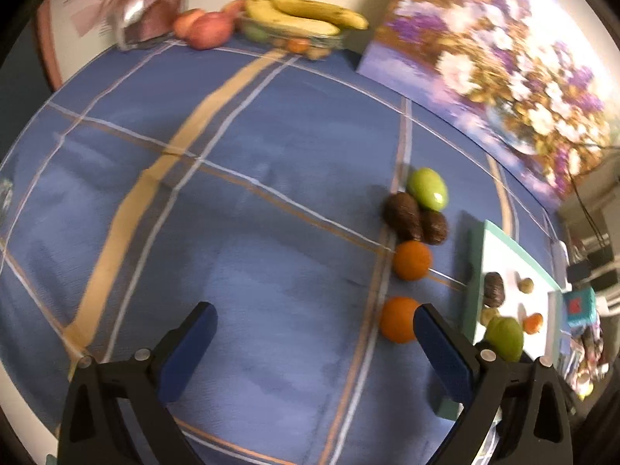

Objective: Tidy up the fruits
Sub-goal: 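Reach to the green mango and grasp it with the right tool, then grasp an orange with the left tool while the right tool carries the mango over the tray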

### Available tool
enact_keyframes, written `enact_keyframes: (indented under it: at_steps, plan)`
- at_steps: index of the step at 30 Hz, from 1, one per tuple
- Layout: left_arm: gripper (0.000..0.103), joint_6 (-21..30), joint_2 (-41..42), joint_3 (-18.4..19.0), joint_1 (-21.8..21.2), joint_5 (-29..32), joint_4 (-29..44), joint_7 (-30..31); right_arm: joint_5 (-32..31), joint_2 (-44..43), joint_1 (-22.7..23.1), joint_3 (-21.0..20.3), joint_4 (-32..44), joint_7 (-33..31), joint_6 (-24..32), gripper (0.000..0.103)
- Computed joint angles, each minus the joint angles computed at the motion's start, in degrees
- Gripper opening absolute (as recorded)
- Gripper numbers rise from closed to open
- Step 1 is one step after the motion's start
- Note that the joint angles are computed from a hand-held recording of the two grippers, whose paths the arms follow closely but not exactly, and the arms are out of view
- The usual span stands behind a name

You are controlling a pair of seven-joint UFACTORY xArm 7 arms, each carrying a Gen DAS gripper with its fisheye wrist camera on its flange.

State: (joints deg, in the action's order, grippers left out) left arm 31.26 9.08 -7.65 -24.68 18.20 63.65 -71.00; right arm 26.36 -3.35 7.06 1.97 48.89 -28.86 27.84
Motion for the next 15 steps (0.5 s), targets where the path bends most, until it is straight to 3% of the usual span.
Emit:
enact_keyframes:
  at_steps: [8,15]
  plan:
    - [0.101,-0.5,4.8,-0.3,-2.2,0.2,6.3,3.6,0.6,-1.5,-3.0,-2.8,1.0,3.0,-1.9,0.042]
    - [0.086,2.2,10.5,0.1,-4.3,-1.7,13.1,9.0,2.1,-1.2,-5.8,-4.4,2.6,3.5,-1.6,0.042]
